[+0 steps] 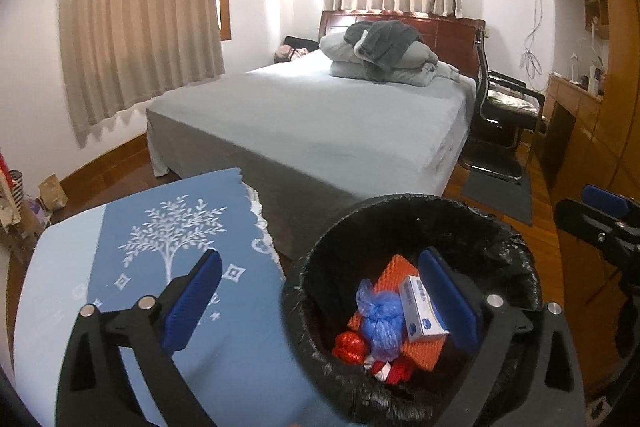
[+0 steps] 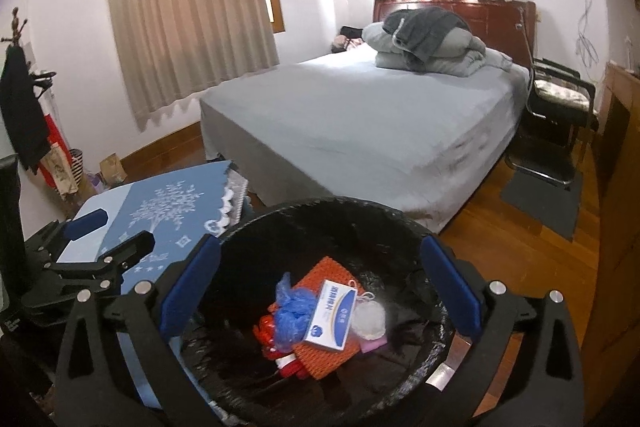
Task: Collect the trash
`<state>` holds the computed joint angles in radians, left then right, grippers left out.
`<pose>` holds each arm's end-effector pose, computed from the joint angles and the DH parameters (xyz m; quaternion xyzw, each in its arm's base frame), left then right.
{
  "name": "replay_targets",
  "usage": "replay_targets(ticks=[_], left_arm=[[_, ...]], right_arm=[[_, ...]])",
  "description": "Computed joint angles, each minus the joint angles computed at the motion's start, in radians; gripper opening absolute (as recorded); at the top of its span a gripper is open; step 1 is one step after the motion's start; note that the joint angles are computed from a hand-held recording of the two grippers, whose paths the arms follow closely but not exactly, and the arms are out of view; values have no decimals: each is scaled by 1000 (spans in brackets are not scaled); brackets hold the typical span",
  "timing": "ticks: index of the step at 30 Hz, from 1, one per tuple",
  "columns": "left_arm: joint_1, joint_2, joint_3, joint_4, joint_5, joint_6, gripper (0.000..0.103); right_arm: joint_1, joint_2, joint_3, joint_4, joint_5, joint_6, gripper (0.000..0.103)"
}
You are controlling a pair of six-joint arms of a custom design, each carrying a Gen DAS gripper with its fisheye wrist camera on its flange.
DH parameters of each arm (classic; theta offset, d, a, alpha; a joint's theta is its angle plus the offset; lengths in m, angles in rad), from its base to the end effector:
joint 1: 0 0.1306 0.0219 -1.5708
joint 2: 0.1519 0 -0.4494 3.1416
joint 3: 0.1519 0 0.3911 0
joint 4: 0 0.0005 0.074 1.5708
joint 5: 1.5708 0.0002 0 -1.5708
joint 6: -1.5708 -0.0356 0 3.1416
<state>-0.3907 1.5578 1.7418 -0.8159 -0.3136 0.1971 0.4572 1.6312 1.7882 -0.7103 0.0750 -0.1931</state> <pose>0.5177 -0.2019 0.5834 0.0148 0.8836 0.0038 0.4680 0.5361 0.2602 0.5733 -0.0968 0.8675 0.1245 0.4717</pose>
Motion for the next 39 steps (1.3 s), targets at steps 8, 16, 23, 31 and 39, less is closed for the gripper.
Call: replay_targets(ticks=[8,16,23,31,39], left_arm=[[-22,-83,-48,-3,-48,11,97],[-39,-143,-78,-4,-91,26,97],[-51,-179,-98,2,-121,26,97],[-57,-204,-113,8,-139,31,97],[-58,-213,-117,11,-148,34,97]], right_arm=[[44,-45,-7,-22,8,6,98],[73,-70,-4,-38,13,9,98],[90,-87,-13,-35,21,20,98],[100,-90,-8,-35,25,28,98],[109,-93,-14,-31,29,31,98]])
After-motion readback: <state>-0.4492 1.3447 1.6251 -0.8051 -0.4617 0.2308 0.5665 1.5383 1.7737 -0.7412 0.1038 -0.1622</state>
